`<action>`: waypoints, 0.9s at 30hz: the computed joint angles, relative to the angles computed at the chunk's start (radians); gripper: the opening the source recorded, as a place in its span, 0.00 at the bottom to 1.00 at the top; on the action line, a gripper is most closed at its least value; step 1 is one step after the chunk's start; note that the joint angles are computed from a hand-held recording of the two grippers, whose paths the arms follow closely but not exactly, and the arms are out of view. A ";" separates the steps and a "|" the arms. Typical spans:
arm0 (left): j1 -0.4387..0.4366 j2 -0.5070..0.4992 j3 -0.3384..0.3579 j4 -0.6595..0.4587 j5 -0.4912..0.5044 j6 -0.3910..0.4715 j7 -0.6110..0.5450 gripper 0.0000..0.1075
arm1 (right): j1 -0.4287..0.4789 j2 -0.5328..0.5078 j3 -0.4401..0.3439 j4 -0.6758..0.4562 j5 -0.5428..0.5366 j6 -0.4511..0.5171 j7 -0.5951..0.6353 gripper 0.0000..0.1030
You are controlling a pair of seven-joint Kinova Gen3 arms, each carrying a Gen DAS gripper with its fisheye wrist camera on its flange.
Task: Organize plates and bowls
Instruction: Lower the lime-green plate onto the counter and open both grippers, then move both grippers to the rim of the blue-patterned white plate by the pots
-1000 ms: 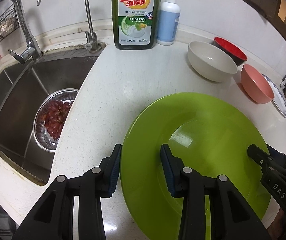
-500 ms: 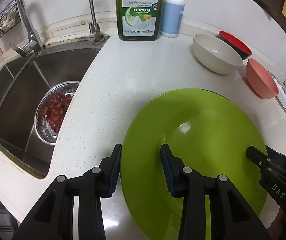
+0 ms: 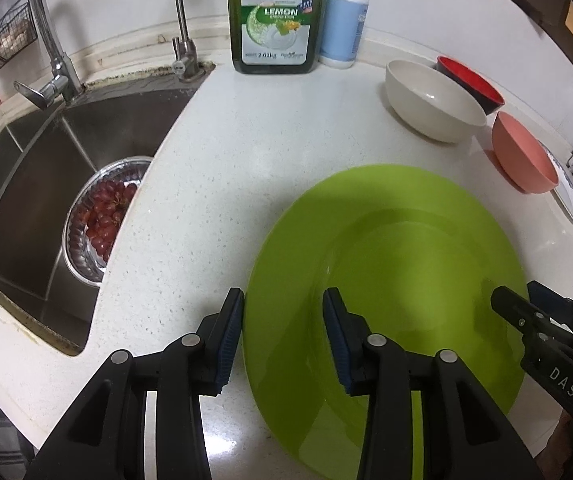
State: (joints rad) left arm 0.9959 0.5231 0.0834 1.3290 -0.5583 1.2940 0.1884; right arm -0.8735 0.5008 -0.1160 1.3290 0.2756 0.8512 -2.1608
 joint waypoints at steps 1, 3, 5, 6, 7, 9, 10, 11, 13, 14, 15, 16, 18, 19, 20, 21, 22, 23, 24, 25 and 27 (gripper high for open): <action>0.005 0.003 -0.002 -0.009 -0.006 0.013 -0.001 0.45 | 0.002 -0.003 0.000 0.005 0.000 -0.007 0.000 0.54; 0.014 0.004 -0.005 -0.020 -0.020 0.030 -0.001 0.51 | -0.008 -0.010 0.008 0.013 0.015 -0.015 -0.009 0.57; 0.024 0.008 -0.007 -0.041 -0.037 0.053 -0.007 0.52 | -0.014 -0.022 0.014 0.025 0.033 -0.027 -0.021 0.59; 0.026 0.009 -0.007 -0.047 -0.042 0.060 -0.012 0.55 | -0.017 -0.029 0.016 0.031 0.041 -0.033 -0.026 0.59; 0.028 0.010 -0.007 -0.057 -0.047 0.067 -0.018 0.57 | -0.017 -0.037 0.016 0.039 0.048 -0.041 -0.031 0.59; 0.032 0.005 -0.009 -0.067 -0.058 0.063 -0.019 0.59 | -0.011 -0.050 0.011 0.049 0.050 -0.051 -0.033 0.59; 0.034 0.002 -0.010 -0.070 -0.065 0.057 -0.020 0.61 | -0.008 -0.059 0.011 0.055 0.052 -0.057 -0.036 0.59; 0.036 0.004 -0.009 -0.081 -0.070 0.061 -0.025 0.63 | -0.004 -0.066 0.009 0.061 0.054 -0.063 -0.038 0.59; 0.045 0.015 -0.013 -0.116 -0.089 0.081 -0.044 0.67 | 0.004 -0.083 0.006 0.070 0.056 -0.073 -0.040 0.59; 0.050 0.021 -0.015 -0.132 -0.097 0.090 -0.054 0.67 | 0.007 -0.091 0.005 0.077 0.059 -0.081 -0.043 0.59; 0.056 0.028 -0.018 -0.154 -0.108 0.101 -0.070 0.70 | 0.008 -0.100 0.007 0.085 0.067 -0.087 -0.047 0.59; 0.060 0.036 -0.022 -0.176 -0.118 0.111 -0.087 0.75 | 0.008 -0.109 0.011 0.090 0.077 -0.091 -0.055 0.60; 0.072 0.054 -0.031 -0.221 -0.136 0.128 -0.116 0.80 | 0.014 -0.128 0.015 0.104 0.092 -0.101 -0.070 0.65; 0.079 0.066 -0.036 -0.249 -0.146 0.137 -0.138 0.82 | 0.014 -0.139 0.019 0.115 0.105 -0.108 -0.084 0.68; 0.083 0.075 -0.041 -0.272 -0.153 0.143 -0.158 0.83 | 0.016 -0.151 0.022 0.128 0.119 -0.117 -0.096 0.69; 0.088 0.090 -0.047 -0.307 -0.162 0.154 -0.186 0.85 | 0.020 -0.163 0.024 0.139 0.132 -0.125 -0.107 0.69; 0.091 0.103 -0.053 -0.338 -0.166 0.160 -0.213 0.86 | 0.026 -0.173 0.025 0.148 0.144 -0.130 -0.117 0.69; 0.094 0.112 -0.060 -0.359 -0.167 0.158 -0.232 0.87 | 0.033 -0.183 0.026 0.154 0.153 -0.131 -0.126 0.69; 0.096 0.124 -0.066 -0.389 -0.169 0.158 -0.260 0.87 | 0.041 -0.191 0.024 0.162 0.159 -0.135 -0.134 0.69; 0.100 0.138 -0.073 -0.421 -0.172 0.161 -0.288 0.87 | 0.051 -0.202 0.025 0.170 0.167 -0.137 -0.142 0.69; 0.111 0.174 -0.093 -0.500 -0.182 0.174 -0.354 0.88 | 0.067 -0.219 0.026 0.182 0.187 -0.138 -0.159 0.70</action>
